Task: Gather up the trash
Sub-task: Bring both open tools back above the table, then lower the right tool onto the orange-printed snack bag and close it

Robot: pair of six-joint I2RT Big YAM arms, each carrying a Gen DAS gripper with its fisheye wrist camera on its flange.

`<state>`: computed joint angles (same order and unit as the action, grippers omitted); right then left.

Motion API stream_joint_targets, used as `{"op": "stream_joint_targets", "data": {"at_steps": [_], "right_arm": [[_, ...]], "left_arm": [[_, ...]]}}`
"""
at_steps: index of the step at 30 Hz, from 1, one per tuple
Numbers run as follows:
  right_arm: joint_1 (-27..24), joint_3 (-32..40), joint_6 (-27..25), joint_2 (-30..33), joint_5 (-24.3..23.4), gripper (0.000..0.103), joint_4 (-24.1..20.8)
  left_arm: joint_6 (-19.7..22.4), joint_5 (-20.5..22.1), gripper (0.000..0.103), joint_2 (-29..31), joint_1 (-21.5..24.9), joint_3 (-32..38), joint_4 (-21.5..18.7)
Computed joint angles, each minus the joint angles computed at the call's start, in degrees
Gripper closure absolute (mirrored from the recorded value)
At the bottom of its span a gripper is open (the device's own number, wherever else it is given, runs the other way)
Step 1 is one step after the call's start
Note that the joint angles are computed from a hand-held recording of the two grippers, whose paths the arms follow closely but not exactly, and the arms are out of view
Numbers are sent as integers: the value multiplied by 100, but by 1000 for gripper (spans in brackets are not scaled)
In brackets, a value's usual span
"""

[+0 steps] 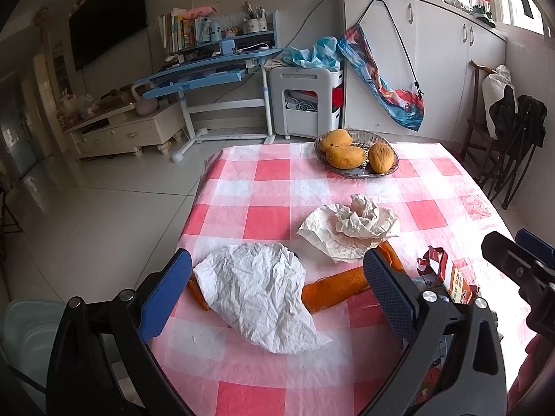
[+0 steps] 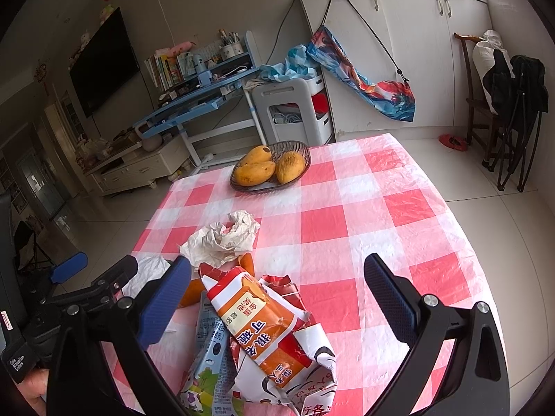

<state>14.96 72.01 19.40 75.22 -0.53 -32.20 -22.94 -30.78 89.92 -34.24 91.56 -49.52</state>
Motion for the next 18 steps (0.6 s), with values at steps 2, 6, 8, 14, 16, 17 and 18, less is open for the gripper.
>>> {"op": "stream_joint_targets", "data": {"at_steps": [2, 6, 8, 14, 16, 17, 18], "right_arm": [[-2, 4, -1, -2, 1, 8, -5], [0, 9, 3, -2, 4, 8, -16], [-4, 12, 1, -4, 1, 8, -19], [-6, -14, -6, -2, -4, 8, -4], [-5, -12, -6, -3, 3, 8, -7], [6, -22, -4, -6, 23, 8, -6], [-1, -50, -8, -8, 25, 8, 11]], "left_arm": [[-9, 4, 7, -5, -11, -18, 0], [-5, 16, 7, -3, -8, -19, -2], [-22, 13, 7, -9, -26, -38, -6], [-10, 35, 7, -3, -14, -31, -11], [-16, 34, 7, -7, -23, -40, -12], [-10, 39, 7, -1, -13, -25, -15], [-14, 35, 7, -3, -17, -31, -12]]}}
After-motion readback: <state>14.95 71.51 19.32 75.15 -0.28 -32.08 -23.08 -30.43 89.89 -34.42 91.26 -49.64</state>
